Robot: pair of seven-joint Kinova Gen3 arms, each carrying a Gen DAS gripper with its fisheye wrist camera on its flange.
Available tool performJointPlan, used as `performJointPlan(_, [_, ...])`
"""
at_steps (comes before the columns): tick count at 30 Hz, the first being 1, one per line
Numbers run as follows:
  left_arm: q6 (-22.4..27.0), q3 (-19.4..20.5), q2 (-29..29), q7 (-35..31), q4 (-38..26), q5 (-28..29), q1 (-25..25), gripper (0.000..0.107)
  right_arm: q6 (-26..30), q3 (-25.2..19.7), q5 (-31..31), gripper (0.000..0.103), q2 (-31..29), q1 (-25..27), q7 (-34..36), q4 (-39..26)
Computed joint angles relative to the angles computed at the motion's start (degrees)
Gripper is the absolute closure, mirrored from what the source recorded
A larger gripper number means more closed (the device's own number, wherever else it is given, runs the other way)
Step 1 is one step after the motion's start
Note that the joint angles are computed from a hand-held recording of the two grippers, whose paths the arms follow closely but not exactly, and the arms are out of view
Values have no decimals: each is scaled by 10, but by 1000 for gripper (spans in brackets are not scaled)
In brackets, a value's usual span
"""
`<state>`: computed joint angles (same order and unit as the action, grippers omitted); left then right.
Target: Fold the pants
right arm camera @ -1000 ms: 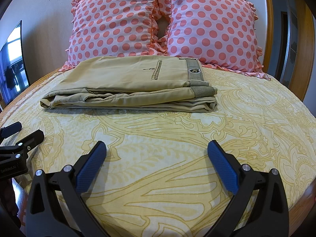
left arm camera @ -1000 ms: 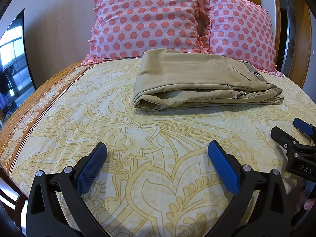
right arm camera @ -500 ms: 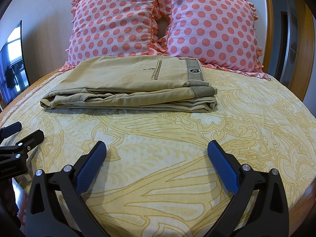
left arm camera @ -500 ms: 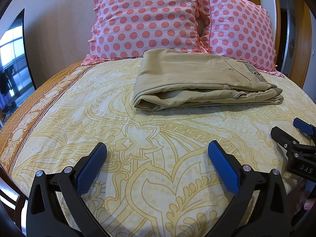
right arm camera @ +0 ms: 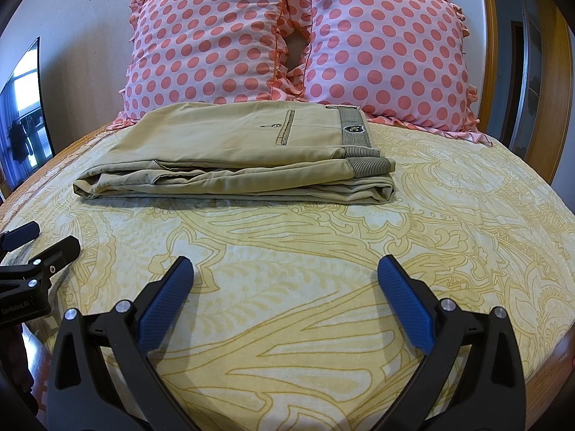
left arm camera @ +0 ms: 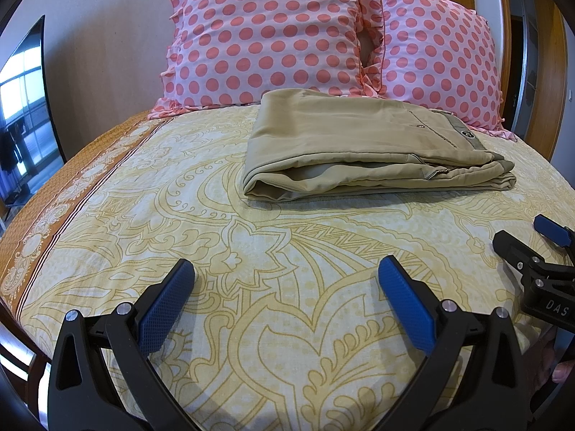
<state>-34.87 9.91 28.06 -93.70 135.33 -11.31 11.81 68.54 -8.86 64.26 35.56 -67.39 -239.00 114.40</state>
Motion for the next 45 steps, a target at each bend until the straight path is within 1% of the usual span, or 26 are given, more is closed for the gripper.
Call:
performJointPlan(7, [34,3,-10,5,-12,-1,-1,6,0,0,0,2,0,1,0,0])
performJointPlan(45, [16,1,-5,3,-8,-1,-1,6,1,0,-1,2,0,0,0,-1])
